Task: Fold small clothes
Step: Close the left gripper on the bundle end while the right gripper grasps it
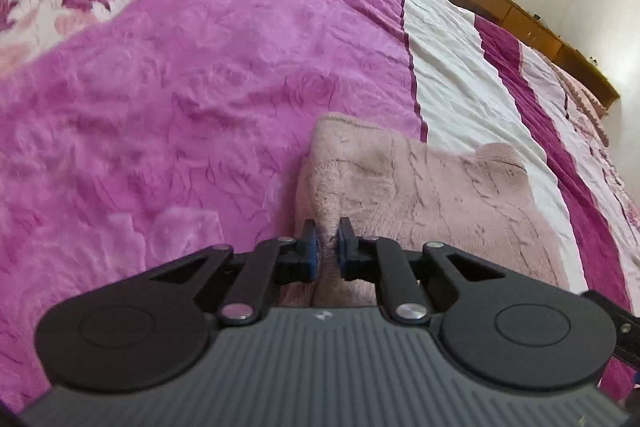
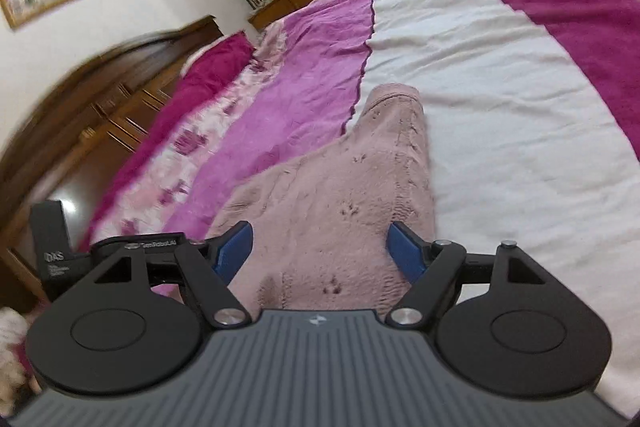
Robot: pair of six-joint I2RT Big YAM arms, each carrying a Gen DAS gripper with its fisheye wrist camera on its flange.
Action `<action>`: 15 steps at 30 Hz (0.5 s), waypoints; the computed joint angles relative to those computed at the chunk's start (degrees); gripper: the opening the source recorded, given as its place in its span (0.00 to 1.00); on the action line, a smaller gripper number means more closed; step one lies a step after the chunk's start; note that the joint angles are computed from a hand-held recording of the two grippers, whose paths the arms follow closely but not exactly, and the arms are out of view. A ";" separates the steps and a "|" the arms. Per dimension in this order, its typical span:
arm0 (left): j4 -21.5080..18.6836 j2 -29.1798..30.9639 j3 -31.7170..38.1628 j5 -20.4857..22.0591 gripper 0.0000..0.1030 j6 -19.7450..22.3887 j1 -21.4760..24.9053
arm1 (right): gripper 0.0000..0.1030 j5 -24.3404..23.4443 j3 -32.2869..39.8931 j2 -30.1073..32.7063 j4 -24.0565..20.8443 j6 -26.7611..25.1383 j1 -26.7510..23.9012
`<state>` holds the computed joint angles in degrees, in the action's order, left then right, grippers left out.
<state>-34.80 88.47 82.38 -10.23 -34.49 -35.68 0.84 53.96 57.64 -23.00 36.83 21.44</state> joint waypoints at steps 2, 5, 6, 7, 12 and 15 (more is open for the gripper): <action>0.35 -0.13 0.06 -0.40 0.14 1.16 -0.37 | 0.78 2.96 0.72 0.83 -1.07 -2.44 1.68; -0.62 0.01 0.83 -1.03 0.16 1.63 -0.67 | 0.78 3.26 0.94 0.86 -1.75 -4.00 2.02; -0.57 -0.05 0.80 -1.05 0.17 1.63 -0.64 | 0.78 2.91 0.93 0.74 -1.87 -3.64 1.85; -0.52 -0.42 0.44 -0.96 0.18 1.57 -0.65 | 0.78 2.22 0.80 0.55 -1.89 -3.01 1.43; -1.97 -2.27 -0.68 -0.86 0.45 -0.04 -1.08 | 0.78 -0.47 0.00 -1.17 -2.89 0.19 -0.80; -2.28 -3.48 -1.49 0.97 0.61 -1.07 -0.97 | 0.78 -2.79 -0.08 -1.54 -2.99 2.36 -2.69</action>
